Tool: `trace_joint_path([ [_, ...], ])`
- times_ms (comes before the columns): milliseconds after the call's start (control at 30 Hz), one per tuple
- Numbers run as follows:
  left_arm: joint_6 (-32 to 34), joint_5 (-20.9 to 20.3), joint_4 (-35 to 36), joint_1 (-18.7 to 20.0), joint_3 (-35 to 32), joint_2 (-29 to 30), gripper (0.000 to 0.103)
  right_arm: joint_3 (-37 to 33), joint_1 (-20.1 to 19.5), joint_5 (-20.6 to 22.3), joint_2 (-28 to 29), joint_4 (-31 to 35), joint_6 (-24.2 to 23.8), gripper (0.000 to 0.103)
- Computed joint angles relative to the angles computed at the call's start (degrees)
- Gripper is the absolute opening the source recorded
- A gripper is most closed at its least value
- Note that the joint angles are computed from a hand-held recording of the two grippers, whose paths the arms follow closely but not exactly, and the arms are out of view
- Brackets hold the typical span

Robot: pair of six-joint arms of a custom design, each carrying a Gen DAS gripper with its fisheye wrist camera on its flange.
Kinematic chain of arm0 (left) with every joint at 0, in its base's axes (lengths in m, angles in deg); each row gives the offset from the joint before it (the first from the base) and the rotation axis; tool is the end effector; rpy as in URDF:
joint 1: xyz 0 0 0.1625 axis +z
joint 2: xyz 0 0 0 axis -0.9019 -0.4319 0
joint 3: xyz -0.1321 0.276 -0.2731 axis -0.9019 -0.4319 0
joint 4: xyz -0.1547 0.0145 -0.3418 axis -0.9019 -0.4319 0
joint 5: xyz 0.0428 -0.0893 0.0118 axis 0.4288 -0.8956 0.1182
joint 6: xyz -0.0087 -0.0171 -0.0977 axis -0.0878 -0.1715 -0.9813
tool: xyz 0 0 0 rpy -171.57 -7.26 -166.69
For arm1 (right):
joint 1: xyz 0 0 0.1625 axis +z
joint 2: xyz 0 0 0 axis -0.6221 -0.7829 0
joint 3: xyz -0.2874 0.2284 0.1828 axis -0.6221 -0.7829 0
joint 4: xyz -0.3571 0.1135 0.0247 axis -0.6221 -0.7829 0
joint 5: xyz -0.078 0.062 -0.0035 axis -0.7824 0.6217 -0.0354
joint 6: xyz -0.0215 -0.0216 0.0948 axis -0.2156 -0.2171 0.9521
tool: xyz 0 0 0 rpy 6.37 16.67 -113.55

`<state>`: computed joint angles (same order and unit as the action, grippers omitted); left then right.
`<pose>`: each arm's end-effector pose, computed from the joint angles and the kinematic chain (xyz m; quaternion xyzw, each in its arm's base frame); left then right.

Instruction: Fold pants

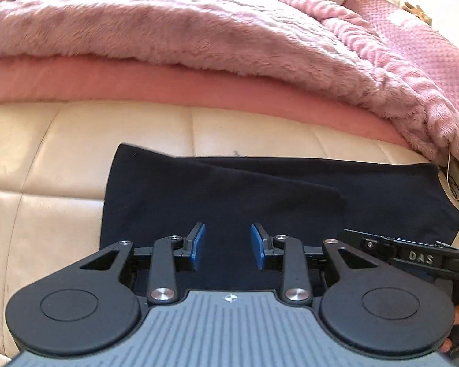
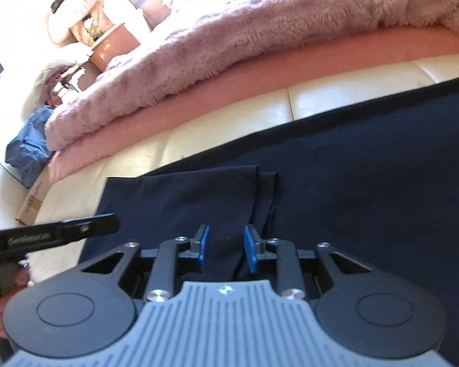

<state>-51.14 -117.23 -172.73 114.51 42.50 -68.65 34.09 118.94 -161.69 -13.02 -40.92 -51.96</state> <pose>-0.2838 -0.6725 0.0401 -0.0480 0.8862 -0.3614 0.2858 0.0037 -0.7891 0.2562 0.2461 -0.9568 0.1437 0.0580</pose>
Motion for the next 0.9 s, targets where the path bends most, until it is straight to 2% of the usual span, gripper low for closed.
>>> trace_joint_path([
  [200,-0.4,0.0,-2.0,0.2,2.5,-1.1,0.036,-1.8,-0.3,0.0,2.0,-0.3,3.2,0.013],
  [233,-0.6,0.0,-2.2,0.2,2.6,-1.1,0.036,-2.0,-0.2,0.2,2.2,0.1,3.5,0.003],
  [267,-0.8,-0.1,-2.8,0.2,2.9,-1.2,0.036,-2.3,-0.2,0.2,2.4,0.6,3.6,0.0],
  [367,0.1,0.3,-4.0,0.0,2.6,-0.8,0.036,-0.9,0.0,0.6,1.7,-1.0,3.6,0.0],
  [533,3.4,0.7,-3.3,-0.3,0.6,0.5,0.036,1.9,0.6,1.7,-1.1,-3.2,0.7,0.0],
  [767,4.8,-1.6,1.9,0.9,-3.6,3.0,0.036,0.7,0.9,-3.9,-0.3,-3.8,2.6,0.0],
  [900,5.0,-1.3,2.4,1.0,-3.8,3.4,0.036,-0.3,0.2,-3.5,0.3,-2.3,3.9,0.004],
])
